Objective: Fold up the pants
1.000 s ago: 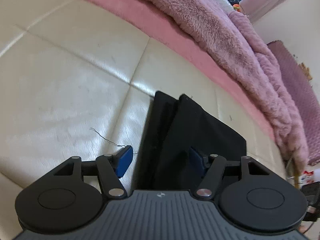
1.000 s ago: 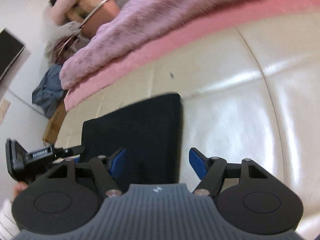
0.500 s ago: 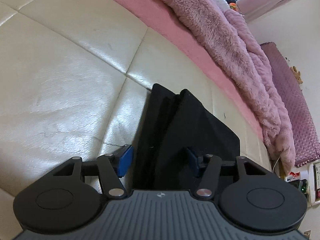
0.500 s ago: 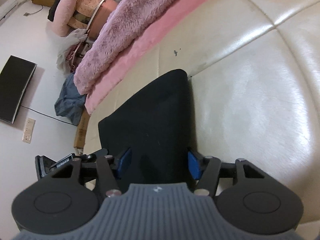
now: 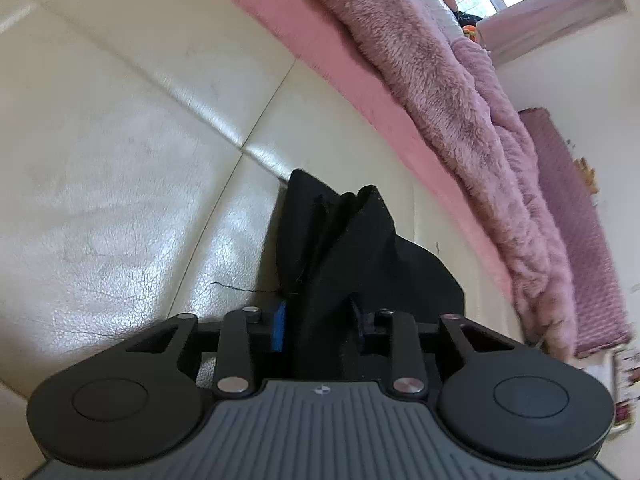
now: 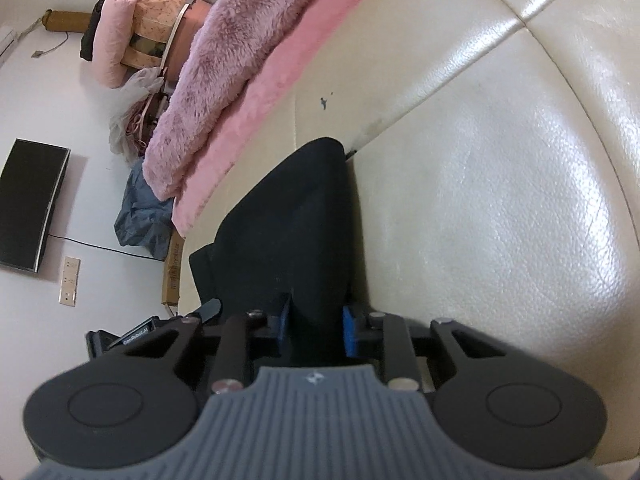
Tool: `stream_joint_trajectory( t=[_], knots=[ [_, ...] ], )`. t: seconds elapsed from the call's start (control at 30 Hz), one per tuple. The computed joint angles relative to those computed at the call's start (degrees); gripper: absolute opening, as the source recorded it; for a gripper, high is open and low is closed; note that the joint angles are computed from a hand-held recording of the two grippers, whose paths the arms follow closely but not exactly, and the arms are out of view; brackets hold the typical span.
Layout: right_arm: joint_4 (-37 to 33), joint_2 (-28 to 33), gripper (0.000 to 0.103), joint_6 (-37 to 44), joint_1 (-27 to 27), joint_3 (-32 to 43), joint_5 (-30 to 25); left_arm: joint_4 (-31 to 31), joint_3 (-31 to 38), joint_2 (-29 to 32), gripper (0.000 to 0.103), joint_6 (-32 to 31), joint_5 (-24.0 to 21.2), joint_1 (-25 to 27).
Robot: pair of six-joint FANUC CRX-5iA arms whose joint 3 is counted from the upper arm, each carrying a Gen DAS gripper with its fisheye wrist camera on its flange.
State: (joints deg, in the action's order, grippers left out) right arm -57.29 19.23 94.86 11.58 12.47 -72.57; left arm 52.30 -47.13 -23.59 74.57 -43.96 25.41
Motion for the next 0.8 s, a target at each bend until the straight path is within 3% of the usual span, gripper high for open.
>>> stream_joint_trajectory(
  t=[0.2,0.33,0.53,0.8],
  knots=[
    [1.3,-1.3,0.014,0.1,0.6,0.8,0.1,-8.6,3.6,-1.7,0.028,6.0,0.6,-1.6],
    [1.9,-2.6,0.014,0.6,1.5,1.4,0.1,-10.5,4.6,-3.8,0.024,7.2,0.3,-1.2],
    [0.2,-3.4,0.013,1.6,2.1,3.2,-0.4,-12.1,7.3,-5.7,0.019,5.8,-1.2,1.2],
    [-0.1,-0.1,0.013,1.0,5.4,9.7,0.2,-12.1,10.2,-3.4,0.019,2.8,-1.1,5.1]
  ],
)
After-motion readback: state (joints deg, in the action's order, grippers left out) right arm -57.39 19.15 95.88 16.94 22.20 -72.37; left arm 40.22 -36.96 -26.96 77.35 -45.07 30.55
